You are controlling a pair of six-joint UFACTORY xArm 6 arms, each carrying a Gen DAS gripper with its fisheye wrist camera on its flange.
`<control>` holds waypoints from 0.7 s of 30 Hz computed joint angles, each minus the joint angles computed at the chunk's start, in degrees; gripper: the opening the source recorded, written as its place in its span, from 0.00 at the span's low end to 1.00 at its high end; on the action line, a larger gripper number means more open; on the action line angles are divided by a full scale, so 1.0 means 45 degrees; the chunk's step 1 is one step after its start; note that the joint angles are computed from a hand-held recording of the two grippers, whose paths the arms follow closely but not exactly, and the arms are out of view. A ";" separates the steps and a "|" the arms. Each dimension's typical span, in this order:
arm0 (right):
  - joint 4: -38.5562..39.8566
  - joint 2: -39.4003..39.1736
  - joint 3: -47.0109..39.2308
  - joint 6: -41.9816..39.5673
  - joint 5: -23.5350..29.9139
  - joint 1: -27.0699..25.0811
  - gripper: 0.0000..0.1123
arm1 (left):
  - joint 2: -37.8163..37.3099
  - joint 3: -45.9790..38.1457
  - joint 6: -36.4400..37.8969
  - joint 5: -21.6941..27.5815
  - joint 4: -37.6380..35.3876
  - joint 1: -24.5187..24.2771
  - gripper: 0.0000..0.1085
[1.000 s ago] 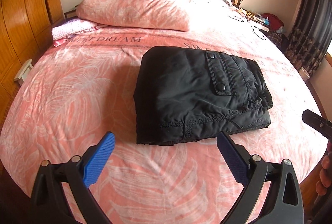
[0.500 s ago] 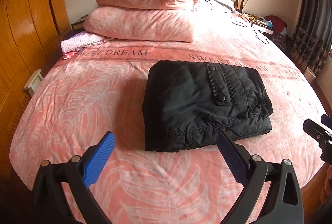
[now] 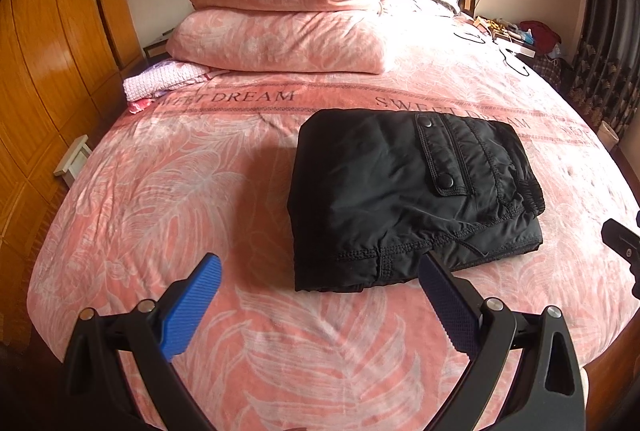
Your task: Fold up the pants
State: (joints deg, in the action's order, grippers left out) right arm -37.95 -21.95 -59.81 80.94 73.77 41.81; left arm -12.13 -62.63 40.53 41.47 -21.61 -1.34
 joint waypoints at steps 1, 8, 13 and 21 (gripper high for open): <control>0.0052 -0.0017 0.0065 -0.0026 -0.0098 -0.0066 0.89 | 0.0051 -0.0017 -0.0021 0.0055 -0.0024 -0.0016 0.91; 0.0175 0.0202 0.0026 -0.0123 -0.0011 -0.0188 0.89 | 0.0093 0.0045 -0.0075 0.0042 -0.0003 -0.0199 0.91; 0.0209 0.0205 0.0119 -0.0155 -0.0135 -0.0292 0.89 | 0.0118 0.0005 -0.0069 -0.0016 0.0036 -0.0323 0.91; 0.0253 0.0211 0.0202 -0.0049 -0.0217 -0.0352 0.89 | 0.0211 -0.0065 -0.0062 0.0013 0.0036 -0.0365 0.91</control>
State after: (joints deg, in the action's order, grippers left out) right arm -36.81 -21.00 -58.90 80.72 72.79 40.23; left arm -11.18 -62.92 40.25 41.53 -21.45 -2.99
